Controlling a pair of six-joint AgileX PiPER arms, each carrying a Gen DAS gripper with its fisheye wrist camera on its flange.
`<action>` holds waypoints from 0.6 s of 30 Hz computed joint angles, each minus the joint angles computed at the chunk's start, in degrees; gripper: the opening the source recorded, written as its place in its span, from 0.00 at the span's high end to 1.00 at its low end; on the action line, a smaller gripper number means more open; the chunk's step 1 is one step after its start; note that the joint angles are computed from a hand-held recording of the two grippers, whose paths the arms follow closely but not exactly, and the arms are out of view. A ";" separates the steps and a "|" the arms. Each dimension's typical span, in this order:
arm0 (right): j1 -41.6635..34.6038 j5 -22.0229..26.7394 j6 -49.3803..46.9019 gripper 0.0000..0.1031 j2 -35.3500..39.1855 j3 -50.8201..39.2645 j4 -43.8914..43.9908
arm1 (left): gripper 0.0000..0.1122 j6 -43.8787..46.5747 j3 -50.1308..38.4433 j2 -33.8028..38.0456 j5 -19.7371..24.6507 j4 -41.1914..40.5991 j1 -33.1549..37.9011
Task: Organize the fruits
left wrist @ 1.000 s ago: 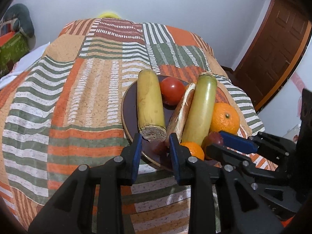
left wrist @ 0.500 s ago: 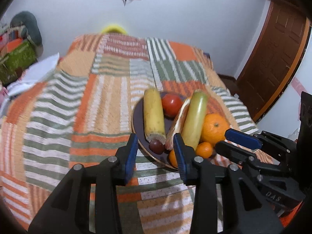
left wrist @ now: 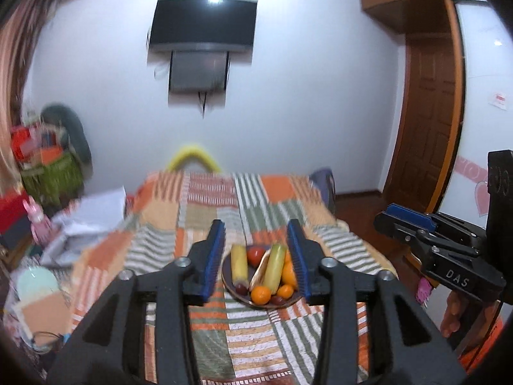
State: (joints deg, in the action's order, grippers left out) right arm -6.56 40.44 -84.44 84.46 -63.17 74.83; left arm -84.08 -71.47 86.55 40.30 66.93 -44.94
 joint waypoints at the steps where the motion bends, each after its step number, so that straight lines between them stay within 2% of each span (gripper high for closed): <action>1: -0.90 0.84 -0.45 0.71 -2.22 1.23 0.89 | 0.51 -1.63 0.13 -0.95 2.77 2.14 -2.35; 2: -1.80 1.53 -0.97 0.71 -4.31 2.41 1.76 | 0.43 -3.65 0.31 -1.85 6.31 4.83 -5.27; 4: -3.14 2.38 -2.11 0.69 -7.65 4.47 3.51 | 0.40 -5.92 0.50 -2.90 12.18 8.86 -10.15; 5: -3.92 2.82 -2.60 0.64 -9.41 5.65 4.54 | 0.39 -6.22 0.50 -3.30 14.16 9.94 -12.00; 6: -4.49 3.14 -3.10 0.56 -10.63 6.52 5.43 | 0.37 -6.42 0.56 -3.74 15.36 10.43 -13.34; 10: -6.15 3.66 -5.15 0.39 -14.83 9.86 8.99 | 0.28 -7.98 0.97 -5.22 19.49 12.00 -17.81; 12: -5.85 2.18 -6.80 0.26 -15.87 11.25 10.94 | 0.22 -9.01 1.48 -5.35 21.55 13.28 -19.63; 14: -5.13 0.12 -8.48 0.16 -16.72 12.38 12.94 | 0.15 -9.47 1.50 -5.06 23.15 13.93 -20.84; 16: -3.68 -2.68 -10.42 0.13 -17.40 13.42 14.81 | 0.12 -9.87 1.54 -4.83 23.78 14.29 -21.24; 18: -3.21 -4.12 -10.90 0.05 -18.71 14.44 15.25 | 0.11 -9.79 1.71 -4.91 23.86 14.18 -21.68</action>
State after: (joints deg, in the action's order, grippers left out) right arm -9.78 36.32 -95.35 65.75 -48.73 90.08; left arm -93.87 -69.75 81.63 64.16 81.11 -66.61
